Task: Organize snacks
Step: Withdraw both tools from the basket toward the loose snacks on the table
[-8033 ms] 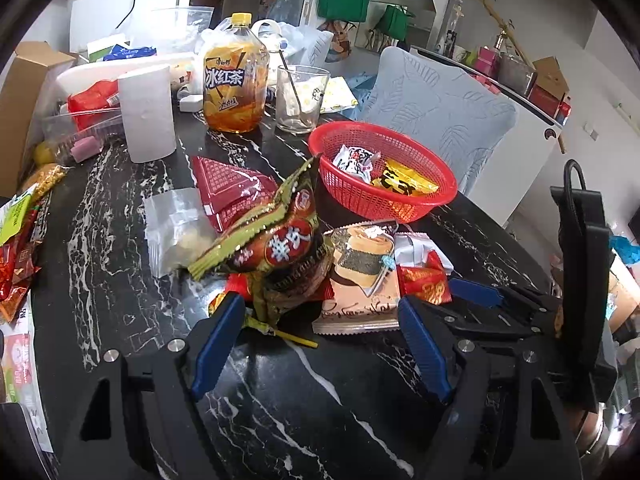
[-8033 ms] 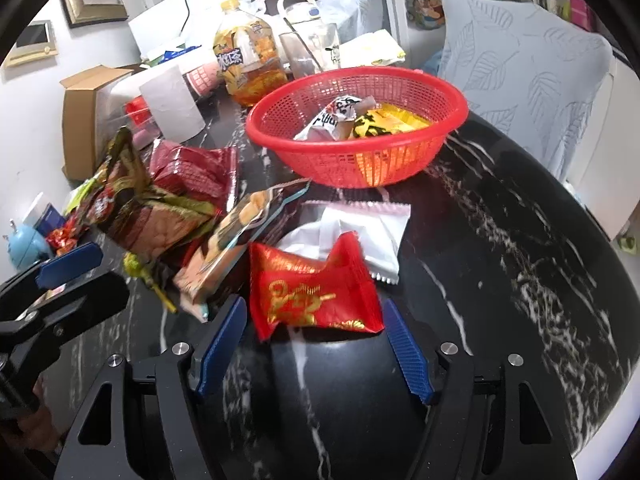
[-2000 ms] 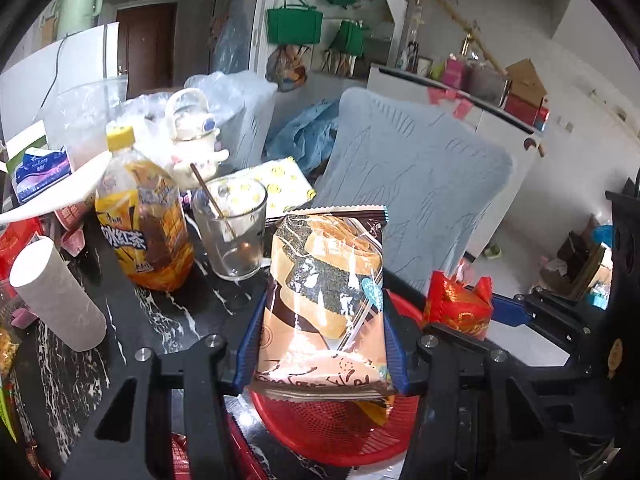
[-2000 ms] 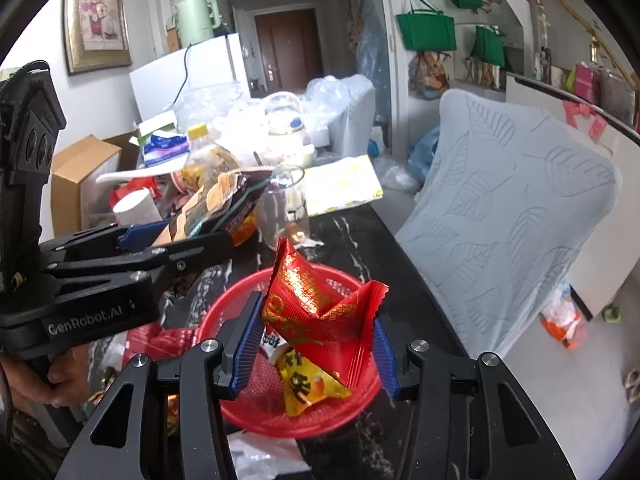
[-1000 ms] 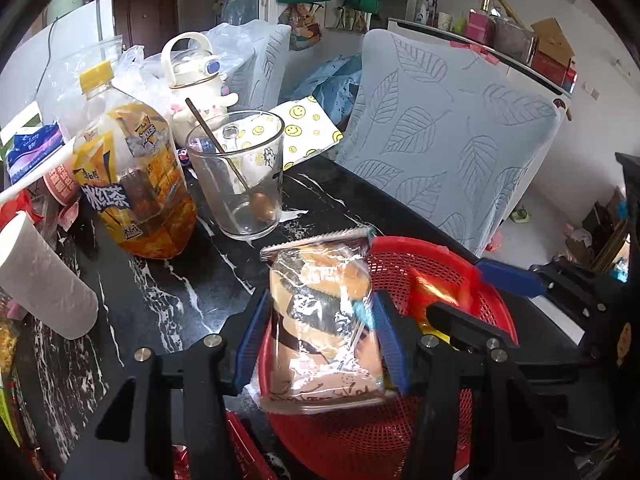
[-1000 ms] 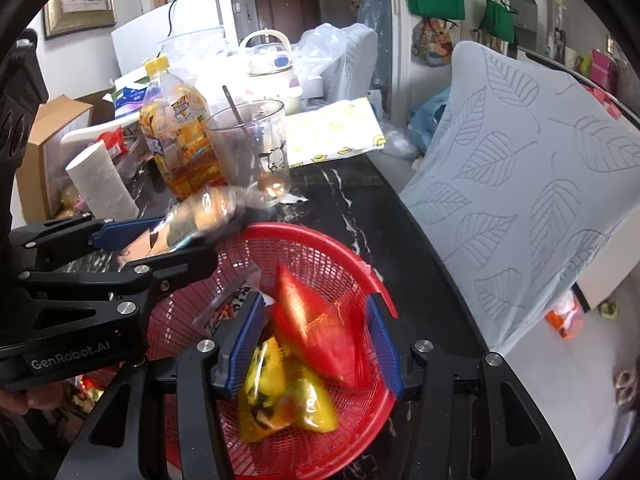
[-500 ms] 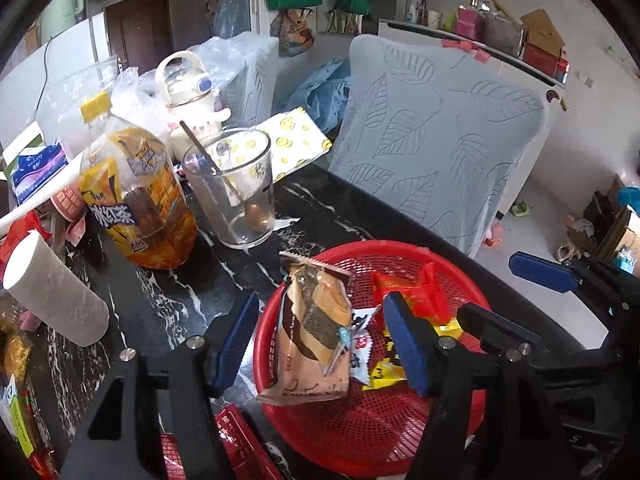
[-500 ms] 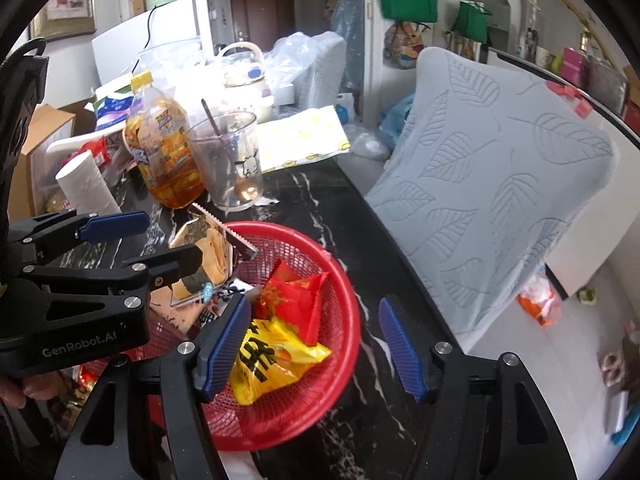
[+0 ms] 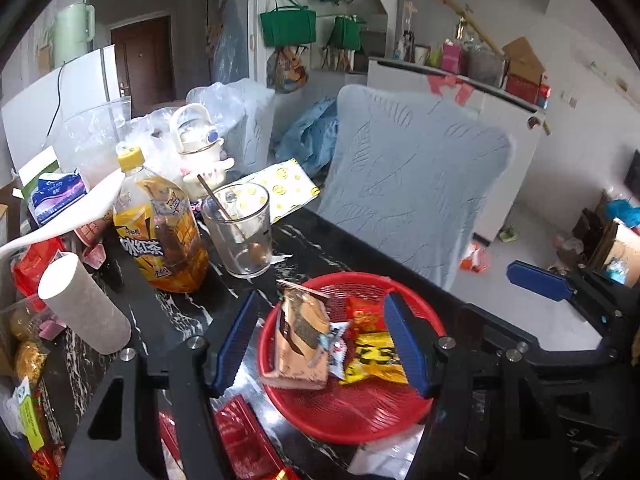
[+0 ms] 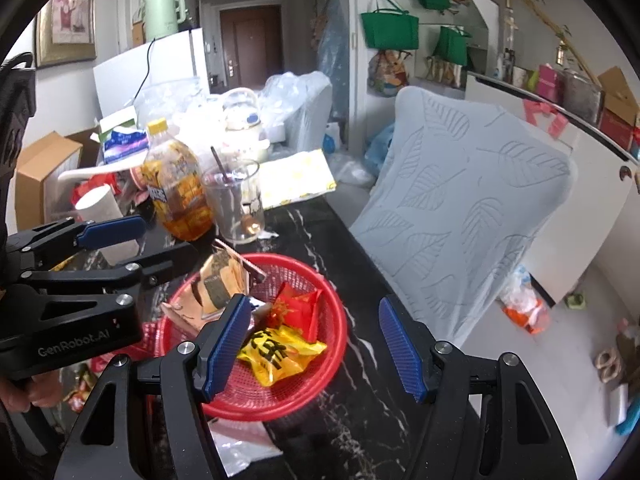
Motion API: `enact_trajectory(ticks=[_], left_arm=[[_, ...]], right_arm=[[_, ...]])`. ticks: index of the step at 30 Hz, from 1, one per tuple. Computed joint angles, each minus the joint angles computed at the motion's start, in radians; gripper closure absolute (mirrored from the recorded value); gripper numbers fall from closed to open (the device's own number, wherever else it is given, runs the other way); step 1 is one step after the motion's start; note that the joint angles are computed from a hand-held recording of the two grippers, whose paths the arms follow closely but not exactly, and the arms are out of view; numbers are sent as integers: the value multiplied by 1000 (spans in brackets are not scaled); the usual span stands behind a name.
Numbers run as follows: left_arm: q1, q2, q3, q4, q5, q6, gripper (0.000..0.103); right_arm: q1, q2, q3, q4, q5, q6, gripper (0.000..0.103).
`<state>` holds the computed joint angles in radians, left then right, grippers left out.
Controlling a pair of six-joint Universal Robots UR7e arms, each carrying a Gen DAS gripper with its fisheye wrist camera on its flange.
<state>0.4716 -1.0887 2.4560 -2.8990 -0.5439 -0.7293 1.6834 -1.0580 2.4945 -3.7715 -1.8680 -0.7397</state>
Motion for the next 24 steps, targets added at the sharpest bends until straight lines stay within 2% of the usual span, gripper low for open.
enact_trajectory(ticks=[8, 13, 20, 24], left_arm=[[-138, -131, 56, 246, 19, -202, 39], [-213, -200, 83, 368, 1, -292, 39], [-333, -293, 110, 602, -28, -490, 39], [-400, -331, 118, 737, -62, -606, 39]], right_arm=[[48, -60, 77, -74, -4, 6, 36], [74, -92, 129, -107, 3, 17, 36], [114, -114, 207, -185, -7, 23, 35], [111, -126, 258, -219, 4, 26, 35]])
